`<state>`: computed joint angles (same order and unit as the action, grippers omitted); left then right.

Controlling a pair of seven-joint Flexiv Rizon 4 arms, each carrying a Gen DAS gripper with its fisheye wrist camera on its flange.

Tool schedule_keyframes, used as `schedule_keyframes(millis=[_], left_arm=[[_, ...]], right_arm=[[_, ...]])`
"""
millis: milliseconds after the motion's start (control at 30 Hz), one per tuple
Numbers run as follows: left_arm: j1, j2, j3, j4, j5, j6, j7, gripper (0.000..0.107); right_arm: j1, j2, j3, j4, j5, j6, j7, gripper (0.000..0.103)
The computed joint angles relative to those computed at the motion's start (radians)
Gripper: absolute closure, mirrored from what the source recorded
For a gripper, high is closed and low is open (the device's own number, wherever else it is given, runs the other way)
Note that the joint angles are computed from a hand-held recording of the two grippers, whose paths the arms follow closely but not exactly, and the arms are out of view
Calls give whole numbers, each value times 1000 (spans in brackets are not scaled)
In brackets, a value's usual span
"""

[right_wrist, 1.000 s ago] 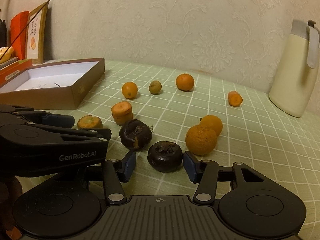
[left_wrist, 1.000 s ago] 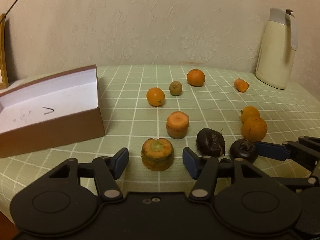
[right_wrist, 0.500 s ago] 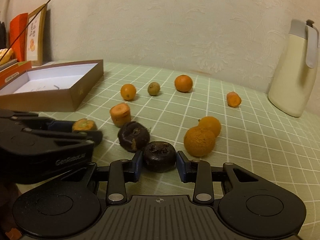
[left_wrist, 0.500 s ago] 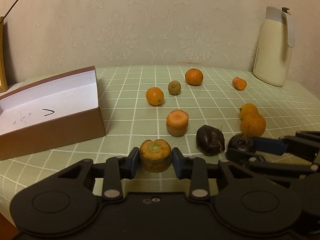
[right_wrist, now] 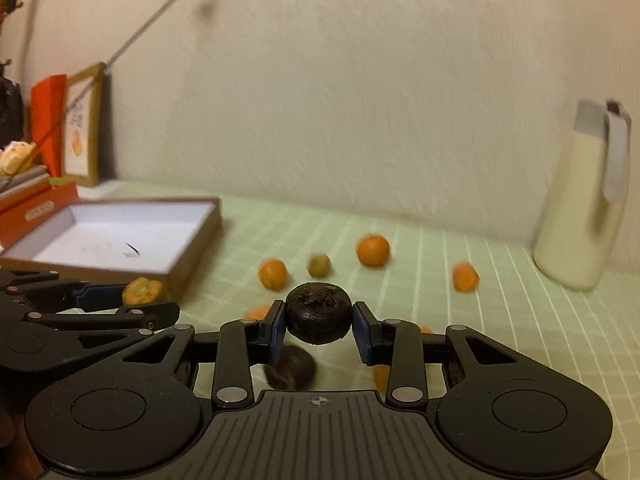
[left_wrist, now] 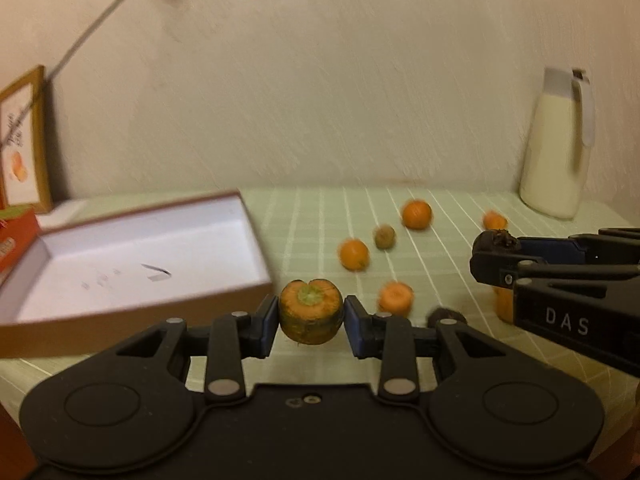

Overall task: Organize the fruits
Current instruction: 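Carry both held fruits over the white-lined brown box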

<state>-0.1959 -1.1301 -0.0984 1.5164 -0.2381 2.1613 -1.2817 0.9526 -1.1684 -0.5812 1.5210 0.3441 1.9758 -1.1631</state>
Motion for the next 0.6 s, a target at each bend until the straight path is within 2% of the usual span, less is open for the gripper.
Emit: schedule_keyframes(millis=[267, 600], left_arm=[[14, 36, 49, 46, -83, 68, -7, 81], [51, 44, 89, 70, -221, 122, 8, 81]], right_arm=[[-39, -2, 60, -112, -68, 9, -61, 67], [-97, -76, 106, -336, -159, -62, -75, 67]])
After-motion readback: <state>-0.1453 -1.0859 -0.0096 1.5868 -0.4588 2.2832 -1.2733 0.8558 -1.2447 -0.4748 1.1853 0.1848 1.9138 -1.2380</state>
